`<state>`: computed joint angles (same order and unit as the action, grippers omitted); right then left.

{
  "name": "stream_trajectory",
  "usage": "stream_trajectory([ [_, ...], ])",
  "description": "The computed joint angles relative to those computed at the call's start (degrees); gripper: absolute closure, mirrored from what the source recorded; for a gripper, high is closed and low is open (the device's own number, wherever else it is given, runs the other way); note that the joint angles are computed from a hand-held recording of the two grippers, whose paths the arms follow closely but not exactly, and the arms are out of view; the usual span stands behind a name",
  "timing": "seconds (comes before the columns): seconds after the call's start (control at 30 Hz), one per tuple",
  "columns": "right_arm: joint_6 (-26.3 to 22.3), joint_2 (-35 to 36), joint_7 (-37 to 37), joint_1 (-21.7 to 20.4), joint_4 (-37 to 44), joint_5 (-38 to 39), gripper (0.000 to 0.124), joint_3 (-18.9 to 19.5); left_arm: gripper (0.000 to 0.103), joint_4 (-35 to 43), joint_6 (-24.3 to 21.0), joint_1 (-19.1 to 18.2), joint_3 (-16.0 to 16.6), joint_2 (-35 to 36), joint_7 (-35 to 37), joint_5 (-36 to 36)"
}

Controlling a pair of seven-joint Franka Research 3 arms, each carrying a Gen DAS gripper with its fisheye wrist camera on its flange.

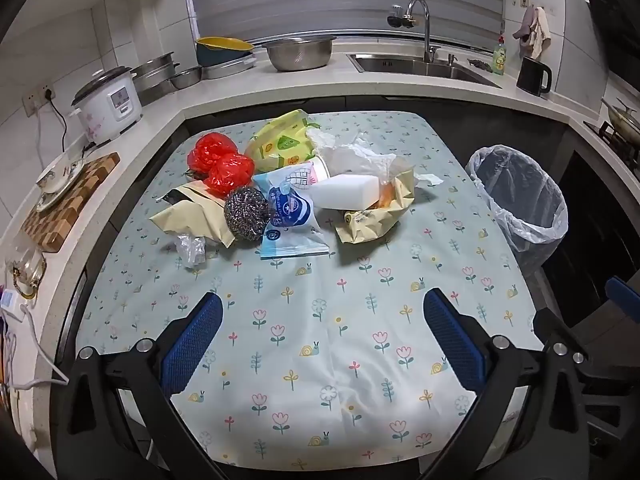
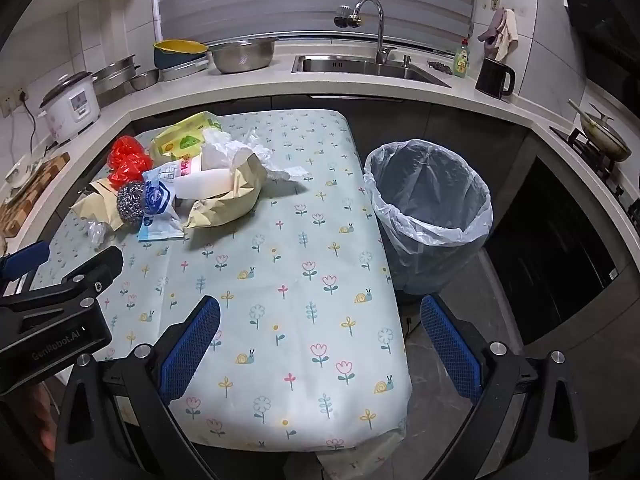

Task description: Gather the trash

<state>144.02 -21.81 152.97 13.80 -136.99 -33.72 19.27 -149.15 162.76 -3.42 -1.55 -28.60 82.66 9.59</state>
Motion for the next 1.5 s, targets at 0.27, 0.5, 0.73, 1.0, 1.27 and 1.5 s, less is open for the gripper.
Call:
stream_trajectory([
  [0.27, -0.4, 0.0, 0.3, 0.0, 0.1, -0.5, 0.028, 0.2, 0.007, 0.1, 0.4, 0.6, -0.4, 0.3, -0.6, 0.7],
  [0.5, -0.5, 0.0, 0.6, 0.2, 0.2, -0.7, 0.028, 0.1, 0.007, -0.1, 0.2, 0.0, 0.2, -0.4, 0.2, 0.3],
  [0.73, -0.1, -0.3, 0.6, 0.2, -0.4, -0.7, 0.028, 0.1, 0.007, -0.4, 0.2, 0.2, 0.0, -0.7, 0.1, 0.3],
  [1.0, -0.6, 0.1, 0.3, 0.3, 0.2, -0.6, 0.028, -0.1, 0.007, -0.3, 0.3, 0.2, 0.1, -0.4, 0.3, 0.3],
  [1.27, -0.5, 0.1, 0.6, 0.4, 0.2, -0.7, 0.028, 0.0, 0.007, -0.3, 0.5, 0.3, -0.1, -0.3, 0.2, 0.2],
  [1.5, -0.6, 0.2, 0.5, 0.4, 0.3, -0.8, 0.028, 0.0, 0.007, -0.8, 0.5, 0.4, 0.0, -0.7, 0.0, 0.3],
])
